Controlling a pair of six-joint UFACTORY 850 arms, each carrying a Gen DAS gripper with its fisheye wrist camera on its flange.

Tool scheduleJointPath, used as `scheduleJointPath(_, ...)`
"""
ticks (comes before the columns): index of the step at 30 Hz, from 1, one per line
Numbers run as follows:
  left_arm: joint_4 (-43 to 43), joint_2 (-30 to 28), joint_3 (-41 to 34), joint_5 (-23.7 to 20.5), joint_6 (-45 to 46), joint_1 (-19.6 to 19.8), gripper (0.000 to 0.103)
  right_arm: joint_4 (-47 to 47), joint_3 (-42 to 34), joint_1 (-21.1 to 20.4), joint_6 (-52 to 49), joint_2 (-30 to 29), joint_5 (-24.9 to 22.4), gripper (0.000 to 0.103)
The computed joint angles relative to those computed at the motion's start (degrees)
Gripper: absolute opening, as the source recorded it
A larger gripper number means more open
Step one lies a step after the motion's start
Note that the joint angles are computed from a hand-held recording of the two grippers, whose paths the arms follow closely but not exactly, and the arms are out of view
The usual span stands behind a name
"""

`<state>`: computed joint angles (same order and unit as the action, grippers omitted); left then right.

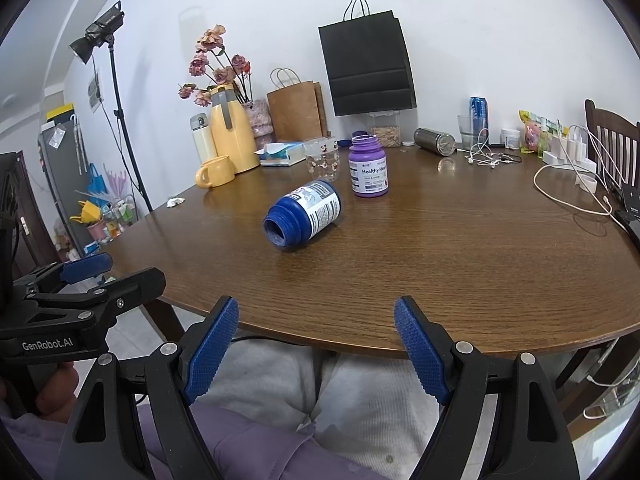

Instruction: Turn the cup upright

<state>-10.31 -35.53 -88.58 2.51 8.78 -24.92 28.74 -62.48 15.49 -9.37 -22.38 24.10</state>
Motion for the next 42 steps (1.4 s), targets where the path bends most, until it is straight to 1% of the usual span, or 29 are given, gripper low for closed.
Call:
scheduleJointPath(8, 2.6, -0.1, 0.2, -0.1, -2.6, 0.0, 0.103, 0.2, -0.1, 0.1, -0.2, 0.0, -0.2, 0.084)
scheduleJointPath(11, 3.9, -0.2, 0.0, -0.4, -4.0, 0.0, 0.103, 0.0, 0.1, 0.2, 0.2, -0.5, 0.4, 0.084)
scheduleJointPath(21, 3.2, -0.3, -0.2, -0.6, -3.3, -0.1, 0.103, 0.1, 0.1, 0.2, 0.1, -0.5, 0.3, 0.084)
scheduleJointPath(34, 5.0, -0.4, -0.1, -0.7, -5.1, -0.1, 0.103, 0.1, 0.1, 0.2, 0.1, -0.5, 0.3, 0.084)
scheduleJointPath(36, 6.5, -0.4, -0.1, -0.7, -6.6, -0.1, 0.103, 0.1, 0.1, 0.2, 0.1, -0.5, 0.3, 0.084)
scheduleJointPath(37, 9.9, -0.3, 0.0, -0.6, -10.1, -0.1, 0.103, 0.1, 0.1, 0.2, 0.1, -0.5, 0.3, 0.084)
scheduleJointPath(39, 12.8, -0.5, -0.1, -0.7, -13.0, -0.1, 0.103, 0.1, 0.1, 0.2, 0.1, -0.5, 0.3, 0.084)
scheduleJointPath(42, 13.5, -0.5, -0.2, -0.7, -13.7, -0.1, 0.103, 0.1, 0.1, 0.2, 0.1, -0.5, 0.3, 0.084)
